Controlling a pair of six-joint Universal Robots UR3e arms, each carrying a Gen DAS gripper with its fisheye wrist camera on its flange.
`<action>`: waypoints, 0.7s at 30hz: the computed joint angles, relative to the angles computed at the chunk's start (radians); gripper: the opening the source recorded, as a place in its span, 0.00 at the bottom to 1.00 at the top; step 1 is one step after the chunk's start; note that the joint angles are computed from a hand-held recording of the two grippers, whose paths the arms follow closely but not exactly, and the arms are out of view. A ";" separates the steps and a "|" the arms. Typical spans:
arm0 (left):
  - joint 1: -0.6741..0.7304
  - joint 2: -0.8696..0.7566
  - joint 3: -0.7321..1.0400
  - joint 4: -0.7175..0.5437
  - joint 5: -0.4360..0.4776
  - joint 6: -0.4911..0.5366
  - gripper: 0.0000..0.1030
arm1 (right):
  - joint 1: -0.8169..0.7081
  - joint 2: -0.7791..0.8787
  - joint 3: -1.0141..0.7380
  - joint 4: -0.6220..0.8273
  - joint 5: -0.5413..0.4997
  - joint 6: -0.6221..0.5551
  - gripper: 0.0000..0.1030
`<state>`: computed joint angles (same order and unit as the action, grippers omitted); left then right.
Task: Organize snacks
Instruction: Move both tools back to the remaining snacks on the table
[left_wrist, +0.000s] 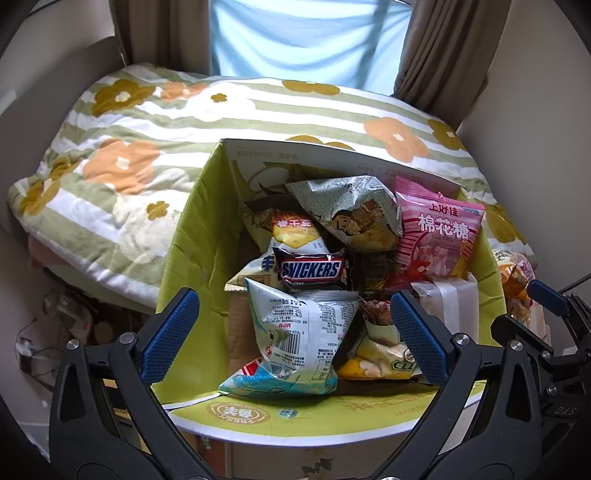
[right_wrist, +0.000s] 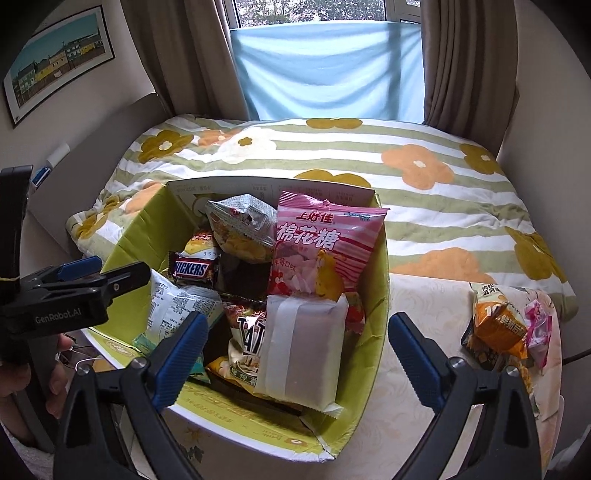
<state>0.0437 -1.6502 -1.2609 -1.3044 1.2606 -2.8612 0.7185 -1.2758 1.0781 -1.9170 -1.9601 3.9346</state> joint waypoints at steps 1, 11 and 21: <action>0.003 -0.002 0.004 -0.007 -0.007 0.003 1.00 | 0.003 0.002 -0.010 0.014 -0.005 0.005 0.94; -0.059 0.026 0.026 -0.013 -0.007 -0.039 1.00 | 0.048 -0.103 0.058 0.021 -0.084 0.058 0.94; -0.363 -0.032 0.171 0.006 0.113 -0.251 1.00 | 0.004 -0.535 0.437 0.048 -0.126 0.062 0.99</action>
<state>-0.3190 -1.6823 -1.0902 -1.2988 1.3732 -3.1126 0.7220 -1.8111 1.5155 -1.8688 -2.0863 3.9968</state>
